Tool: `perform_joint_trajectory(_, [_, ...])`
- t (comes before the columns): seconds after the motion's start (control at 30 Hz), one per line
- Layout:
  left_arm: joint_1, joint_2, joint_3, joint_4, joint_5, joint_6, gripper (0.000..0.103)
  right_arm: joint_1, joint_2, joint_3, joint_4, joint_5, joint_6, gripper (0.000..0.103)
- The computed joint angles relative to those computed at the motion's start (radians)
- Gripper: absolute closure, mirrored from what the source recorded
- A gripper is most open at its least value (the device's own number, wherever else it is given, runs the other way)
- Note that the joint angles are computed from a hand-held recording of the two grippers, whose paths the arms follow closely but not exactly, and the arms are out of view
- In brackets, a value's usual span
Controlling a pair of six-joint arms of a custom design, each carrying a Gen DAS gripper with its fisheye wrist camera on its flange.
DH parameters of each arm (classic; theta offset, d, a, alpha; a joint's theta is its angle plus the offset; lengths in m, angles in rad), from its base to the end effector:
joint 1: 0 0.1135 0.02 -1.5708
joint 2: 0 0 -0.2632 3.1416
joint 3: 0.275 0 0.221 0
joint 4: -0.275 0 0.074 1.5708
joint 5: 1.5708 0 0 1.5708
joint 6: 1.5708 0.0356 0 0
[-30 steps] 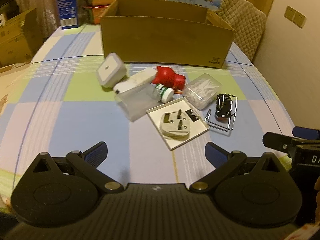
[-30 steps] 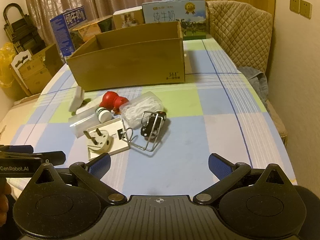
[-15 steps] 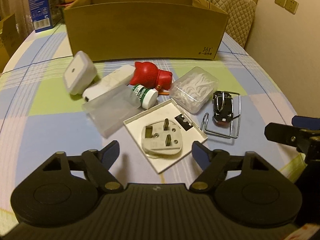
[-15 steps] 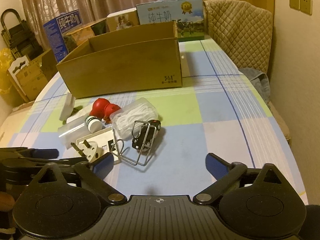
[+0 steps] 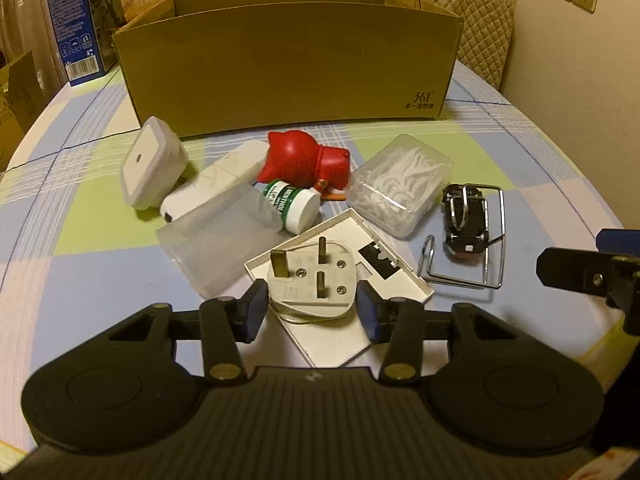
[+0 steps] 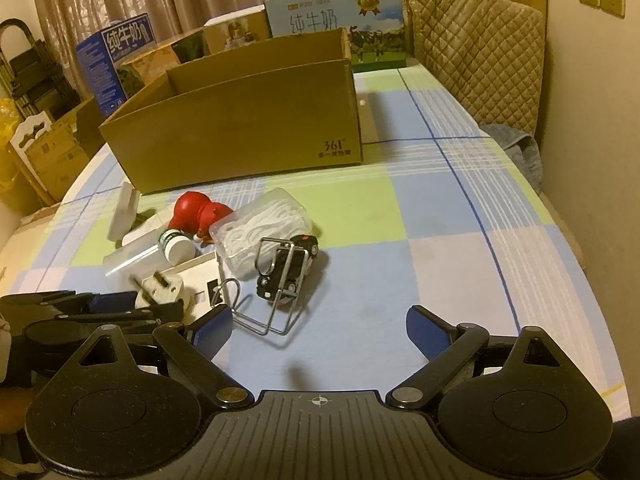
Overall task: Organize rigid objects
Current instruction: 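Grasp the white three-pin plug with the left tool while the right tool approaches the wire stand, then lift the plug with the left tool while the right tool grasps the wire stand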
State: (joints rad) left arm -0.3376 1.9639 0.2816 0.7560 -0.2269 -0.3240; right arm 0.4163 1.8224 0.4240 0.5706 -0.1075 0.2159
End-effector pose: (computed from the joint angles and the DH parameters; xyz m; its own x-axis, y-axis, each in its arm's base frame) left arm 0.2122 -0.0660 0.0517 -0.7772 -0.0559 -0.6268 -0.0551 0.9983 -0.0208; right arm 0.2318 0.1067 0.0886 -0.7583 -0.1024 -0.6439 -0.3132 0.9233 0.2221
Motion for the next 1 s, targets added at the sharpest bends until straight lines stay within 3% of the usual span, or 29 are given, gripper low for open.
perform_joint_trajectory(0.47, [0.149,-0.133,-0.095,0.014,0.055,0.092,0.061,0.126,0.131,0.077,0.064,0.059,0.083,0.014])
perform_joint_trajectory(0.83, [0.22,-0.163,-0.121,0.042,0.11,0.111,0.061,0.23,0.282,0.255,0.003,0.222,0.136,0.035])
perform_joint_trajectory(1.0, [0.218,-0.16,-0.125,0.052,0.117,0.112,0.061,0.233,0.309,0.262,0.014,0.25,0.12,0.042])
